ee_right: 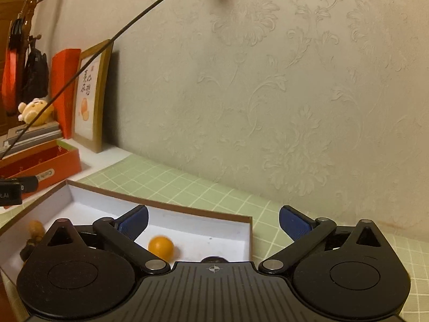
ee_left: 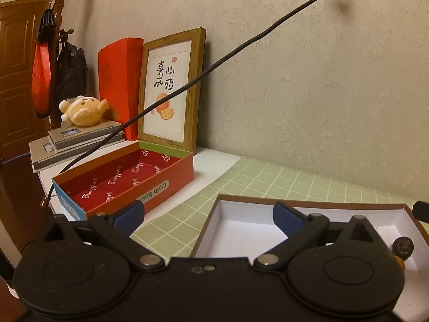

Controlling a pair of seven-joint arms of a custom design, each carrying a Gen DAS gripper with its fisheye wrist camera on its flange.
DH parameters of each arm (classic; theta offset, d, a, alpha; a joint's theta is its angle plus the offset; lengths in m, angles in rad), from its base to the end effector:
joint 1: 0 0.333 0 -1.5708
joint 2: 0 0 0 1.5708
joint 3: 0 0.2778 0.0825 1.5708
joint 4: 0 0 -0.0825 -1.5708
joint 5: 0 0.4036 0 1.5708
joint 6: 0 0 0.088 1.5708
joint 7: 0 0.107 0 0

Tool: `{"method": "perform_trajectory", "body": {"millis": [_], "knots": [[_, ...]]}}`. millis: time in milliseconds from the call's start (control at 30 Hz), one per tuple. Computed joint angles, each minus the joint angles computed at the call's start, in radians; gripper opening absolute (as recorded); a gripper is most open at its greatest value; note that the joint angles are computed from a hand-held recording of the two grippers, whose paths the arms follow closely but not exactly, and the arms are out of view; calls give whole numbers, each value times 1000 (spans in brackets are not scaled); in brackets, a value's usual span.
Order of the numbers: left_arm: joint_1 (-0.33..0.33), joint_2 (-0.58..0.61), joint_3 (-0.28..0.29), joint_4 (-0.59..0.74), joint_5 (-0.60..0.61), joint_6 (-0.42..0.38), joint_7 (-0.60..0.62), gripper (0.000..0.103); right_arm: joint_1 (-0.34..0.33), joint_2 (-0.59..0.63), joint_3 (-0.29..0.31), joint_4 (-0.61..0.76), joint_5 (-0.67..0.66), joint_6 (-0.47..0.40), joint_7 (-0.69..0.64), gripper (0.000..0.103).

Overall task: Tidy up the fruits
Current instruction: 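Move both open grippers back over the fruits on the table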

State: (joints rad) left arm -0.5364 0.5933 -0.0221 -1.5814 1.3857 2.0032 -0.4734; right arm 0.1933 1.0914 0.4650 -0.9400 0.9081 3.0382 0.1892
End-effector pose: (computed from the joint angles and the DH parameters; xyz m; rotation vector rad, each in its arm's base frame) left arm 0.6252 -0.3185 0.2753 -1.8212 0.8372 -0.5173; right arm 0.7576 0.2877 0.2893 -1.8206 0.8550 -0.5558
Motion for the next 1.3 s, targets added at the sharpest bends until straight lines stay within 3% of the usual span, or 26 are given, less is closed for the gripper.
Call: {"method": "perform_trajectory", "body": {"millis": [367, 567, 700, 933, 1167, 1300], "knots": [[-12, 4, -1, 9, 10, 9, 34, 96, -19, -36, 16, -53, 30, -6, -21, 103], [-22, 0, -8, 13, -10, -15, 52, 97, -76, -81, 78, -133, 103, 12, -118, 103], [-35, -7, -14, 15, -9, -31, 60, 97, -97, -138, 70, -201, 153, -9, -116, 103], [-67, -6, -21, 39, 9, -72, 83, 96, -208, -249, 160, -364, 366, 17, -356, 103], [-95, -32, -40, 12, 22, -65, 36, 96, -269, -344, 168, -464, 584, 7, -553, 103], [-110, -23, -49, 37, 30, -63, 59, 97, -280, -400, 135, -517, 663, -13, -608, 103]]}}
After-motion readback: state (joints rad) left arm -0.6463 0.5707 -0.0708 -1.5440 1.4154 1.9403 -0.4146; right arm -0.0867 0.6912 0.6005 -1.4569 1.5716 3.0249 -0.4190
